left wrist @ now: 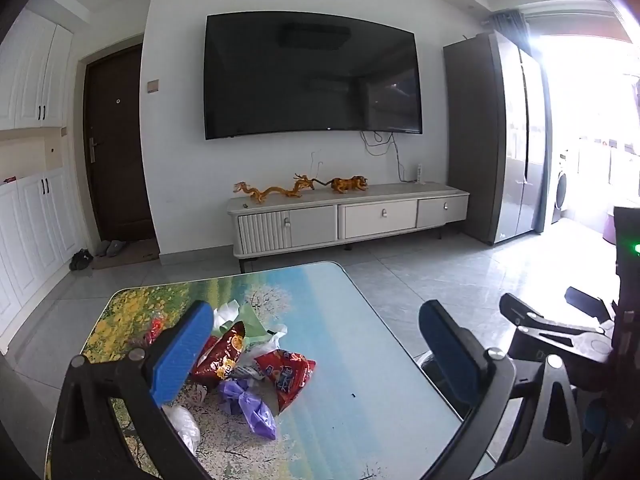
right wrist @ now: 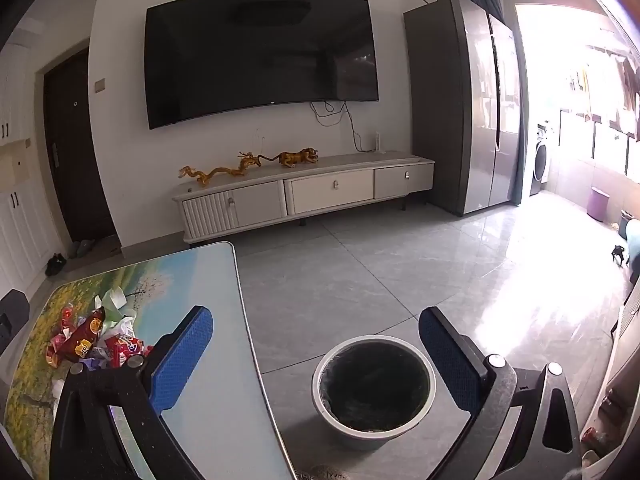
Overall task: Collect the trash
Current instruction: 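Move both tools over the pile of trash on the table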
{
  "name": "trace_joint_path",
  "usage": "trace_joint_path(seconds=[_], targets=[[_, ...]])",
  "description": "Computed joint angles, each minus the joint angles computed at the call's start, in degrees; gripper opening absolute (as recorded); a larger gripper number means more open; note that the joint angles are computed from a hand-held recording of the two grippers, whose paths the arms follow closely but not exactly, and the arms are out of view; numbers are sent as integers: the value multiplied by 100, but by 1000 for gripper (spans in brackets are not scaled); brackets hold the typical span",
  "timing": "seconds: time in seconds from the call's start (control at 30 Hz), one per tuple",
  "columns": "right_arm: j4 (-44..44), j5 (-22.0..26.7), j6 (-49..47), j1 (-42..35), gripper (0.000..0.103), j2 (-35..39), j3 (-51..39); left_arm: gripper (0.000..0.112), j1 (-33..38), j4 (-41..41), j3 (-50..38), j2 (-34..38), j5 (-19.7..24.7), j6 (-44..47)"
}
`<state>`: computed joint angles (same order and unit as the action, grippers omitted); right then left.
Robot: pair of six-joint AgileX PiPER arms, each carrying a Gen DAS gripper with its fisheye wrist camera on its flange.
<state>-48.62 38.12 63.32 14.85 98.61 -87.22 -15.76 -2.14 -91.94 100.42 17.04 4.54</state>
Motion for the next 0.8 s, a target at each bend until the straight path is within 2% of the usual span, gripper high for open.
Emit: trace_joint_path(seconds=[0.07, 0.17, 0.27, 0.33, 0.43, 0.47, 0.53, 0.57, 0.63, 0.8], targets=[[126, 93, -189, 18, 103, 79, -158, 103, 24, -52, 75, -43, -61, 63], [240, 137, -297, 64, 103, 123, -311, 103, 217, -635, 130, 2, -140, 548], [255, 116, -265, 133, 103, 130, -276, 103, 358, -931, -91, 89, 148, 641], [282, 105, -284, 207, 103, 210, -333, 103, 427, -996, -112, 96, 172, 686], [677, 56, -643, 232, 103, 347, -551, 103, 571, -1238, -57, 78, 168, 952], [813, 10, -780, 238, 103, 385, -609, 103, 622, -1269, -135, 91, 355, 876], [973, -35, -941, 276, 103, 476, -726, 103, 749, -1200, -262, 157, 648, 791], [834, -106, -742, 387, 103, 466, -768, 103, 790, -959, -273, 183, 686, 782], [950, -93, -866, 471, 103, 586, -908, 103, 922, -987, -299, 225, 810, 790], [1643, 9, -1539, 578, 103, 981, -1377, 103, 1241, -679, -102, 307, 698, 633]])
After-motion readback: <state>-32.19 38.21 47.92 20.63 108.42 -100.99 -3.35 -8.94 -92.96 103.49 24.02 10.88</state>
